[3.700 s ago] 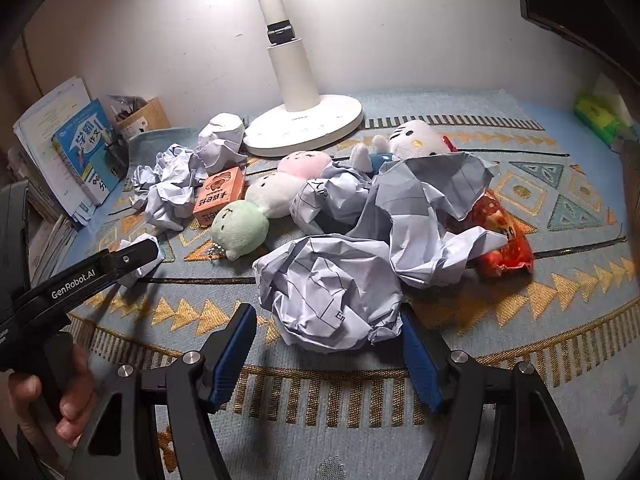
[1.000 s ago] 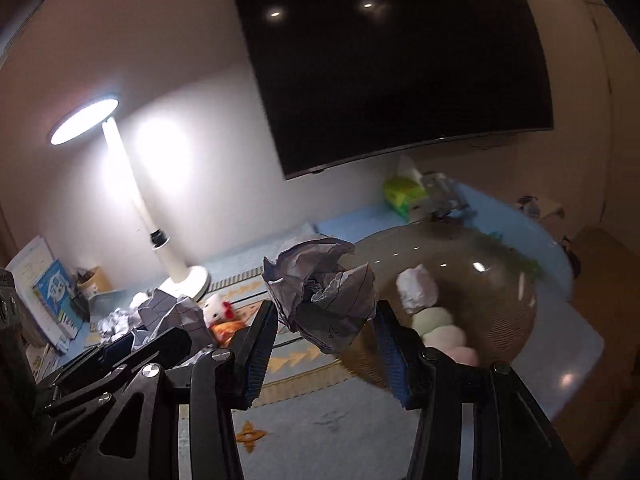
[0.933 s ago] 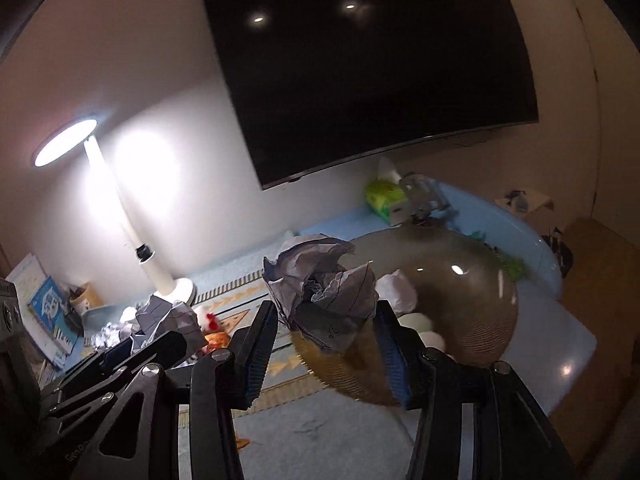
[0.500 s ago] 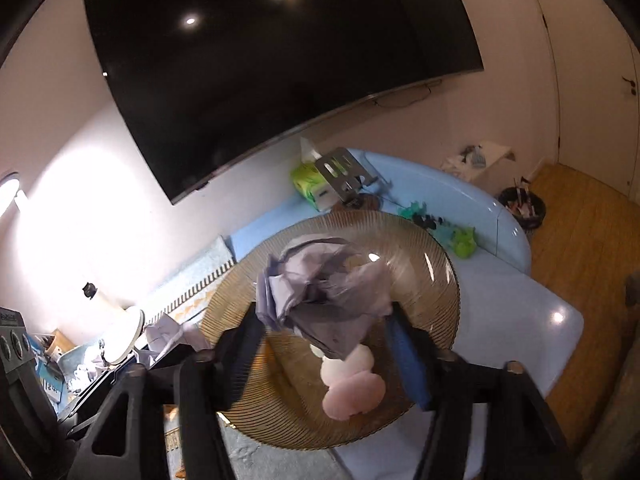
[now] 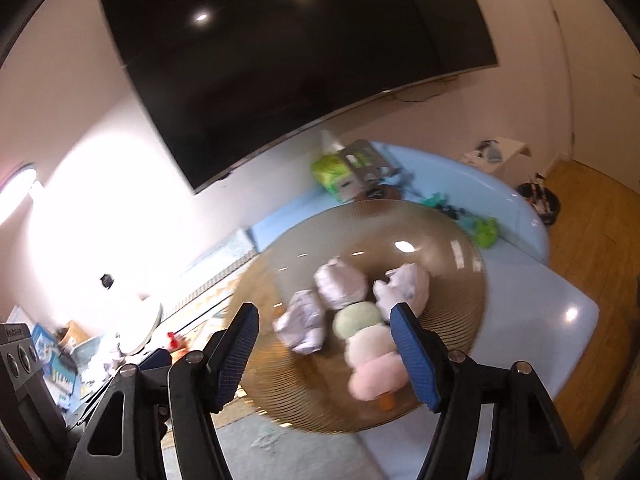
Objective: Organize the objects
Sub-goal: 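Open both tools to drop the paper balls into the bowl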
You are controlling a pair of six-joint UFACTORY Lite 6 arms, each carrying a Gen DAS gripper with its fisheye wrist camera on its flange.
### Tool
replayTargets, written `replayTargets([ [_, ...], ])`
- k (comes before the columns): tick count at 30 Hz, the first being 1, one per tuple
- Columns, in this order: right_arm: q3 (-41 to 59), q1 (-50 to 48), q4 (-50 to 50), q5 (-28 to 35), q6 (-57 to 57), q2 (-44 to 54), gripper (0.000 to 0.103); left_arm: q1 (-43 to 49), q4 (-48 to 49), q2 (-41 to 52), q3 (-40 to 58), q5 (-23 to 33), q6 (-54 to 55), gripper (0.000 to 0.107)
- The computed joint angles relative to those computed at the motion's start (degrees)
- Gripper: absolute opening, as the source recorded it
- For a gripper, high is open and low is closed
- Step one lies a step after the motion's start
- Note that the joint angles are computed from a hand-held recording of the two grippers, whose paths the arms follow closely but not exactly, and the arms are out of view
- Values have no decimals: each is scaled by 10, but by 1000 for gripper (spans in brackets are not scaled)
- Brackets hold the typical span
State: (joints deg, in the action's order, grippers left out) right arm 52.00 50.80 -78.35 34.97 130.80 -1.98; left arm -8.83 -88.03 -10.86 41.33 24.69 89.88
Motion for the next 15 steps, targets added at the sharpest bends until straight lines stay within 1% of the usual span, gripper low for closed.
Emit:
replayTargets([
  [2, 23, 24, 3, 9, -9, 16, 67, 26, 24, -24, -13, 19, -10, 61],
  [4, 54, 46, 3, 18, -20, 39, 67, 74, 35, -61, -33, 62, -4, 61],
  [6, 90, 66, 6, 25, -31, 67, 67, 136, 61, -107, -52, 102, -19, 61],
  [10, 174, 93, 12, 11, -51, 142, 67, 287, 97, -168, -74, 185, -14, 61],
  [12, 226, 105, 24, -1, -71, 191, 67, 377, 110, -172, -75, 233, 5, 62],
  [15, 326, 127, 57, -12, -119, 279, 67, 511, 117, -142, -70, 302, 65, 62],
])
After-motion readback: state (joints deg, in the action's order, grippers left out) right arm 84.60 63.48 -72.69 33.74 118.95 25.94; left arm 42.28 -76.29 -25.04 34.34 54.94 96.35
